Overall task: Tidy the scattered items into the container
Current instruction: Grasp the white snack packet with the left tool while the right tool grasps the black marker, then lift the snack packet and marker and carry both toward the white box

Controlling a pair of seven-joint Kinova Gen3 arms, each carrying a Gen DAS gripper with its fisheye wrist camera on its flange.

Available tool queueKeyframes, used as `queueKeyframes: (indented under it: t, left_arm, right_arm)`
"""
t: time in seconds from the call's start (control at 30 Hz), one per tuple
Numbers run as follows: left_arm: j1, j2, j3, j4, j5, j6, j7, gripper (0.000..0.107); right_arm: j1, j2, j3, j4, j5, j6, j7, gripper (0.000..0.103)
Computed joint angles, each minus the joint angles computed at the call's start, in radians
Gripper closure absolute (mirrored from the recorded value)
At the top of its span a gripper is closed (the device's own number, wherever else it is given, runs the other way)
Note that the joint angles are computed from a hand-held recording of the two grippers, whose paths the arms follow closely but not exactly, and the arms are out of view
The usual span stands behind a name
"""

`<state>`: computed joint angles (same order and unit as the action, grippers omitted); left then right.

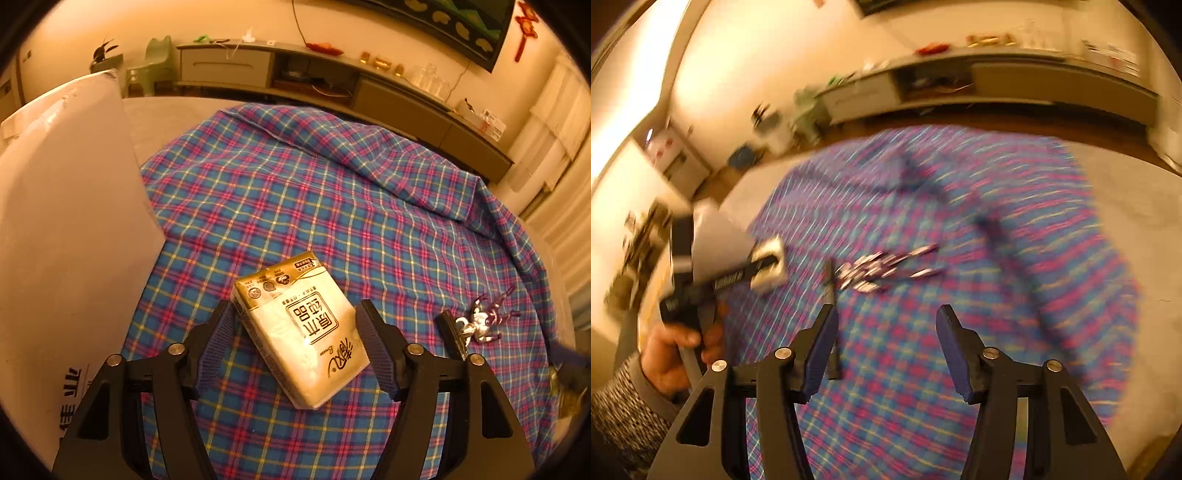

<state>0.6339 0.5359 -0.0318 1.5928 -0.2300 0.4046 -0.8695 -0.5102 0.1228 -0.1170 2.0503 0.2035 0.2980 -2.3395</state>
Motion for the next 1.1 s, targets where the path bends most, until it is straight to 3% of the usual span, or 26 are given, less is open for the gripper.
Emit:
queueKeyframes:
  t: [0.1,0.27,0.33,0.37,0.43,0.47,0.5,0.57,0.7,1.1]
  left_arm:
    - [-0.047,0.003,0.041,0.007,0.033,-0.020,-0.033,0.033]
    - [-0.031,0.020,0.029,-0.031,0.038,0.020,-0.045,0.033]
    - [-0.009,0.027,0.014,-0.042,0.019,0.030,-0.042,0.033]
    - [-0.010,0.026,0.021,-0.038,0.009,0.024,-0.059,0.033]
    - [0.025,0.031,0.006,-0.044,-0.033,0.045,-0.082,0.037]
    - [0.043,0.030,-0.006,-0.043,-0.051,0.050,-0.081,0.044]
    - [0.047,0.027,-0.006,-0.037,-0.058,0.048,-0.082,0.052]
    - [0.020,0.013,0.023,-0.017,-0.040,0.028,-0.099,0.054]
    - [-0.039,-0.013,0.076,0.026,0.021,-0.011,-0.146,0.055]
    - [-0.061,-0.174,0.131,0.191,0.090,-0.079,-0.236,0.055]
  right_arm:
    - [-0.139,0.116,0.041,-0.120,0.122,0.100,-0.053,0.046]
    - [-0.331,0.247,0.142,-0.242,0.309,0.279,-0.183,0.048]
    - [-0.310,0.247,0.104,-0.239,0.368,0.292,-0.229,0.053]
    - [-0.300,0.245,0.092,-0.238,0.373,0.297,-0.235,0.067]
    - [-0.291,0.238,0.086,-0.233,0.367,0.297,-0.236,0.083]
    - [-0.281,0.233,0.080,-0.225,0.364,0.291,-0.234,0.086]
    - [-0.268,0.227,0.074,-0.219,0.356,0.283,-0.227,0.087]
    - [-0.248,0.218,0.064,-0.205,0.340,0.266,-0.217,0.088]
    - [-0.220,0.196,0.055,-0.185,0.305,0.231,-0.206,0.088]
    - [-0.164,0.094,0.031,-0.100,0.209,0.111,-0.200,0.088]
